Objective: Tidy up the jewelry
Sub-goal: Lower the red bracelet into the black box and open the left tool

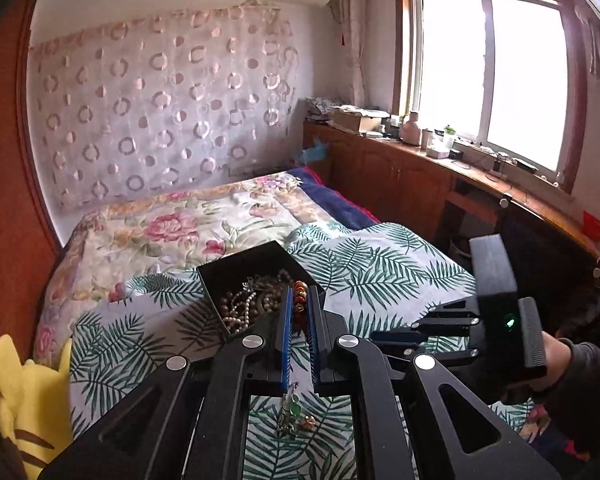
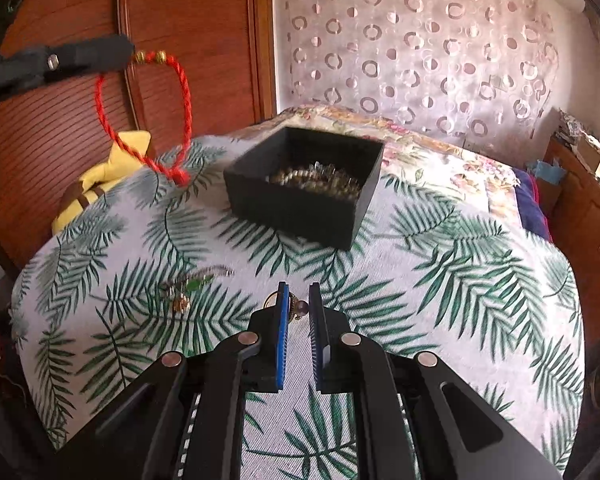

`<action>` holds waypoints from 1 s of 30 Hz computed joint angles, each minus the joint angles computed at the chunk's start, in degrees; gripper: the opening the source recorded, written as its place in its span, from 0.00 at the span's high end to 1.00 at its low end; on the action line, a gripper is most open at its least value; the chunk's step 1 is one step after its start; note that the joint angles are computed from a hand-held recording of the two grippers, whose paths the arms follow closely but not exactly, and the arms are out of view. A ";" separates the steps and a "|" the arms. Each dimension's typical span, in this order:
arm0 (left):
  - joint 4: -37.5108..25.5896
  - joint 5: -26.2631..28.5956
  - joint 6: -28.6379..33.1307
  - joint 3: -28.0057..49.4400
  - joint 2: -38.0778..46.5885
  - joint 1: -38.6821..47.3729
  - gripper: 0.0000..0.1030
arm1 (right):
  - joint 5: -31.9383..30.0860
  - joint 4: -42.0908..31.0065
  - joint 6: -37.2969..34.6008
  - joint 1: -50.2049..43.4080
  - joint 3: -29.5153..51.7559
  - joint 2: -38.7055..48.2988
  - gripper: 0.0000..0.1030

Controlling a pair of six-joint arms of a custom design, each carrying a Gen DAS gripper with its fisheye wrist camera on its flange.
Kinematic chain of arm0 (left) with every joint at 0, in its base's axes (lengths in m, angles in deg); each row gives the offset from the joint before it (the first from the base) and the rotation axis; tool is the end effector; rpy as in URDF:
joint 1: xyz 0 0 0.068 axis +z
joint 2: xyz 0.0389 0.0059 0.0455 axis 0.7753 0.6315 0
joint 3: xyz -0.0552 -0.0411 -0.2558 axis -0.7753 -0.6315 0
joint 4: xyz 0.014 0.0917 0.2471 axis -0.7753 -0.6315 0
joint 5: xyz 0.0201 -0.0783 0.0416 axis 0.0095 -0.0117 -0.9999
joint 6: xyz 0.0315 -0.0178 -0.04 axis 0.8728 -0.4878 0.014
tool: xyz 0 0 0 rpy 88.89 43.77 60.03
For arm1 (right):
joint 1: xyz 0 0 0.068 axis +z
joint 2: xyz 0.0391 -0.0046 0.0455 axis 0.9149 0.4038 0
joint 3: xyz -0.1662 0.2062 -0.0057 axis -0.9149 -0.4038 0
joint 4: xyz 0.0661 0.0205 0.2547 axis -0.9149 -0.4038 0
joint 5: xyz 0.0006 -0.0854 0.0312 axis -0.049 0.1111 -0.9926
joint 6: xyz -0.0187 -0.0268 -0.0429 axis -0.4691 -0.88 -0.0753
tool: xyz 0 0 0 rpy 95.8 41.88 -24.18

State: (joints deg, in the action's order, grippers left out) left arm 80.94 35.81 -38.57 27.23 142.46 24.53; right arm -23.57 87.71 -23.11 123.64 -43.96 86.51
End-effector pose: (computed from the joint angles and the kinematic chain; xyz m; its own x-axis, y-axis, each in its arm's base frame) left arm 0.1819 -0.0996 0.2093 -0.4040 0.3497 -0.8452 0.6755 0.7372 -0.0179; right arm 0.1516 0.2063 0.1166 -0.6472 -0.1857 -0.7394 -0.2931 0.9560 0.0164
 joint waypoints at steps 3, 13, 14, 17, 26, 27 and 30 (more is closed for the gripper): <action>2.31 -0.63 0.03 0.89 3.17 -0.03 0.94 | 0.20 -1.13 -1.43 -1.07 0.72 -2.35 0.89; 11.66 -1.79 -1.12 6.29 19.51 1.46 0.94 | -4.46 1.99 -9.27 -9.35 5.83 -1.40 0.89; 12.31 -1.49 -1.20 7.12 21.28 1.91 0.94 | -5.23 2.35 -9.80 -10.22 6.46 -0.68 0.89; 14.04 -1.19 -1.06 9.28 25.79 3.03 0.94 | -7.70 3.72 -11.42 -12.99 8.91 2.87 0.89; 16.40 -0.12 -1.01 15.79 37.22 5.10 0.94 | -13.43 6.17 -14.35 -18.51 15.16 11.41 0.89; 16.62 -0.04 -0.98 16.33 38.42 5.19 0.94 | -13.86 6.17 -14.53 -18.89 15.72 12.10 0.89; 16.80 0.37 -0.97 17.17 40.39 5.37 0.94 | -14.91 5.82 -14.89 -19.83 17.63 14.33 0.89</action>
State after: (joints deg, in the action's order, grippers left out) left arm 97.74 36.18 -39.54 44.40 182.86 29.90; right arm -38.48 93.53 -38.00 103.81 -26.33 100.85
